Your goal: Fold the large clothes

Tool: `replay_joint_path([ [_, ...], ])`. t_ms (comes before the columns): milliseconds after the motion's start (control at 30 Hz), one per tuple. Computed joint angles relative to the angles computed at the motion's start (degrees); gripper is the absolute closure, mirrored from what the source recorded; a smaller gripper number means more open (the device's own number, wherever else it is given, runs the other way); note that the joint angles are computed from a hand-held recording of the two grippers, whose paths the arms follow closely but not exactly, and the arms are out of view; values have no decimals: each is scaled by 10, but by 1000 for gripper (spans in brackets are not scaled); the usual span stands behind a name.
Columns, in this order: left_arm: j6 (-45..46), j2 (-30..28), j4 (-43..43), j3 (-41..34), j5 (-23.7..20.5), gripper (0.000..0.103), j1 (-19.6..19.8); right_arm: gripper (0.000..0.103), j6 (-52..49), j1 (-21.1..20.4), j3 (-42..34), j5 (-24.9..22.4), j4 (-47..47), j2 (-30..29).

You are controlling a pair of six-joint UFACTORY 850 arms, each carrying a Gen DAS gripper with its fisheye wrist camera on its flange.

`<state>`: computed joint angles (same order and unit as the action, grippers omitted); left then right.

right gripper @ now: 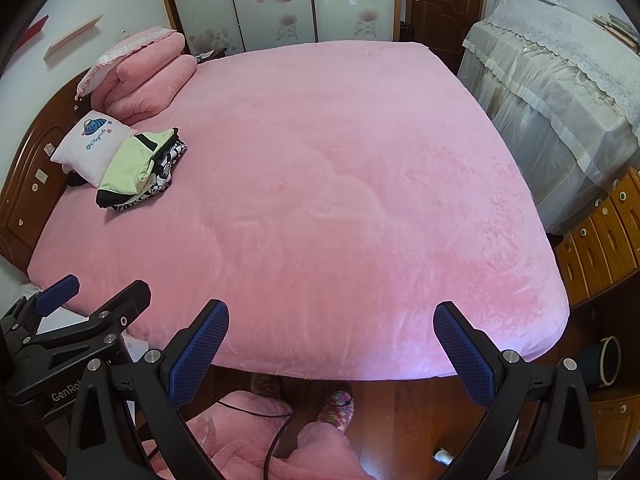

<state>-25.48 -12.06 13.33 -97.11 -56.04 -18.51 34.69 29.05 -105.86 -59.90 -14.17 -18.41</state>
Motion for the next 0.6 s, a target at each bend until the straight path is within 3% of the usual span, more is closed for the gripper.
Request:
replay_joint_path([
  [600,7,0,-3,0,2,1,4,0,-5,-1,-2,0,-1,-1],
])
